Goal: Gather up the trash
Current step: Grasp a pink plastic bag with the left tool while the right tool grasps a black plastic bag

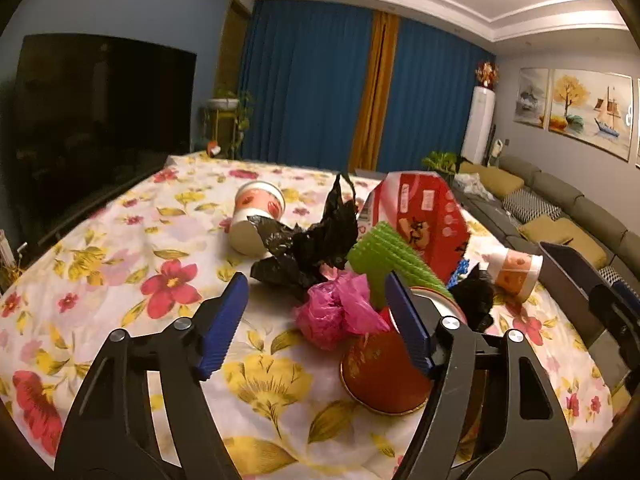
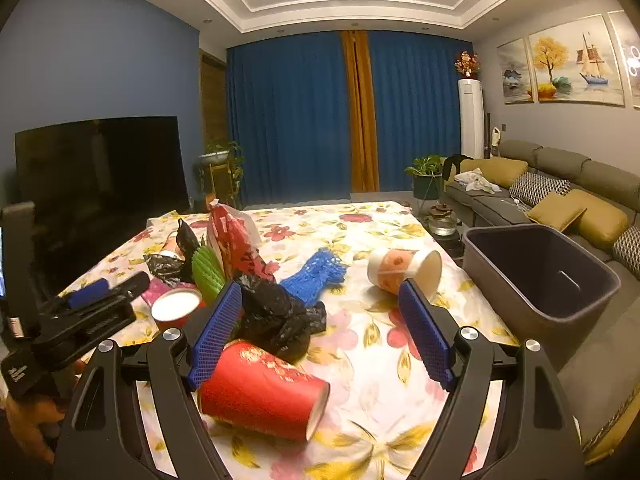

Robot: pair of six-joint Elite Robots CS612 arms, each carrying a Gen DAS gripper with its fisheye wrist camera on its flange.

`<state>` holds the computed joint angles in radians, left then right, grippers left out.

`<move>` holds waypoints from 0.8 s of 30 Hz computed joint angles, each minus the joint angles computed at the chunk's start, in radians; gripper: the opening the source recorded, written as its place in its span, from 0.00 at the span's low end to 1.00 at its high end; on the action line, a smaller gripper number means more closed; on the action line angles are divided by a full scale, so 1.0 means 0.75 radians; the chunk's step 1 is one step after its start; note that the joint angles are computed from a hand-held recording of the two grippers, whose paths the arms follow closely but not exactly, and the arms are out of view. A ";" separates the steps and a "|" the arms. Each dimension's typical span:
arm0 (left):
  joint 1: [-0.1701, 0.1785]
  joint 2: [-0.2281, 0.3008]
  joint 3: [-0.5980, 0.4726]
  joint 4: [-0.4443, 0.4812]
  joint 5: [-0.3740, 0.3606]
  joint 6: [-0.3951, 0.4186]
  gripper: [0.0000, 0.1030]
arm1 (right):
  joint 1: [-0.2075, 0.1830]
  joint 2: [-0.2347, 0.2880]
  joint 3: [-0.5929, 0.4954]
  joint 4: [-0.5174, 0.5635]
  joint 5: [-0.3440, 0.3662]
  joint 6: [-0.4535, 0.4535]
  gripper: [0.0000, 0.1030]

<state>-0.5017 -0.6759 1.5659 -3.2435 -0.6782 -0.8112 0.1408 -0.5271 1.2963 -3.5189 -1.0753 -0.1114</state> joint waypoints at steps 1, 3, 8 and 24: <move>0.007 0.003 -0.008 0.012 -0.019 0.010 0.61 | 0.004 0.002 -0.009 0.006 0.000 -0.004 0.76; 0.021 0.009 -0.019 0.015 -0.076 0.023 0.55 | 0.010 0.006 -0.022 0.014 -0.001 -0.013 0.76; 0.041 0.017 -0.015 -0.039 -0.183 0.032 0.15 | 0.029 0.022 -0.063 0.094 0.000 -0.056 0.76; 0.007 0.007 0.036 -0.308 -0.062 0.108 0.02 | 0.079 0.074 -0.209 0.447 -0.021 -0.225 0.41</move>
